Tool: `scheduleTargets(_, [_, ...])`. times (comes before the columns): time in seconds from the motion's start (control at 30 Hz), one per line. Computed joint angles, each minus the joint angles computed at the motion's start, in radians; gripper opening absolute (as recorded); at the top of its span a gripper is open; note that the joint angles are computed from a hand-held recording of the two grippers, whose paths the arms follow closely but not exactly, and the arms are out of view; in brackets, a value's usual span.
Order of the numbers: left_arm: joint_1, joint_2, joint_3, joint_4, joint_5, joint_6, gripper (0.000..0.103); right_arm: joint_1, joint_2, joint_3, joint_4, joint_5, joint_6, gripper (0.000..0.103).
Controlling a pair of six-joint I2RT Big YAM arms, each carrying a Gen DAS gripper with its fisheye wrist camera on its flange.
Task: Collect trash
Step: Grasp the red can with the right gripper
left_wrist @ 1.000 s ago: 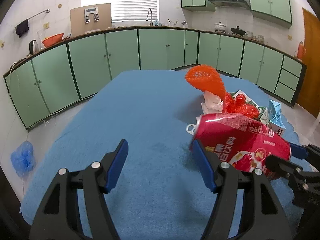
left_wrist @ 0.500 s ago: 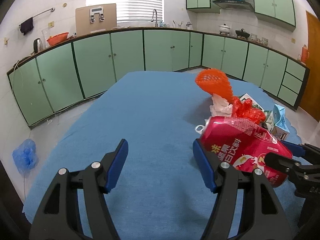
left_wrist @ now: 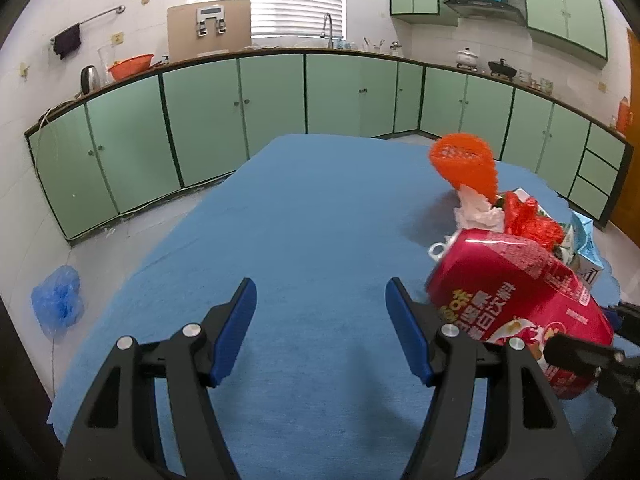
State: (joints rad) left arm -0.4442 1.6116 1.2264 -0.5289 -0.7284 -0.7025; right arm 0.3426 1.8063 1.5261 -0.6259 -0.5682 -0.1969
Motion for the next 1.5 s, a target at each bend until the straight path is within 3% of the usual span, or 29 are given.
scheduleTargets(0.23, [0.007, -0.011, -0.008, -0.009, -0.001, -0.026, 0.065, 0.035, 0.083, 0.124, -0.088, 0.045, -0.035, 0.065])
scheduleTargets(0.47, [0.019, -0.012, -0.01, -0.001, 0.003, -0.019, 0.065, 0.04, 0.059, 0.093, -0.114, 0.048, -0.076, 0.032])
scheduleTargets(0.73, [0.021, -0.013, -0.012, 0.008, 0.019, -0.02, 0.065, 0.029, 0.057, 0.09, -0.171, 0.027, -0.046, 0.032])
scheduleTargets(0.87, [0.013, -0.015, -0.009, 0.008, 0.008, -0.011, 0.065, 0.036, 0.005, 0.033, -0.12, 0.075, -0.063, 0.035])
scheduleTargets(1.1, [0.003, -0.012, 0.0, 0.007, 0.007, -0.011, 0.065, -0.002, -0.08, -0.056, -0.068, 0.026, -0.014, 0.036])
scheduleTargets(1.27, [-0.009, -0.006, 0.007, 0.005, 0.004, -0.007, 0.065, -0.032, -0.073, -0.037, -0.11, -0.068, -0.016, 0.035])
scheduleTargets(1.5, [-0.016, -0.002, 0.015, -0.003, -0.005, -0.009, 0.066, -0.005, -0.046, -0.019, -0.125, -0.052, -0.019, 0.032])
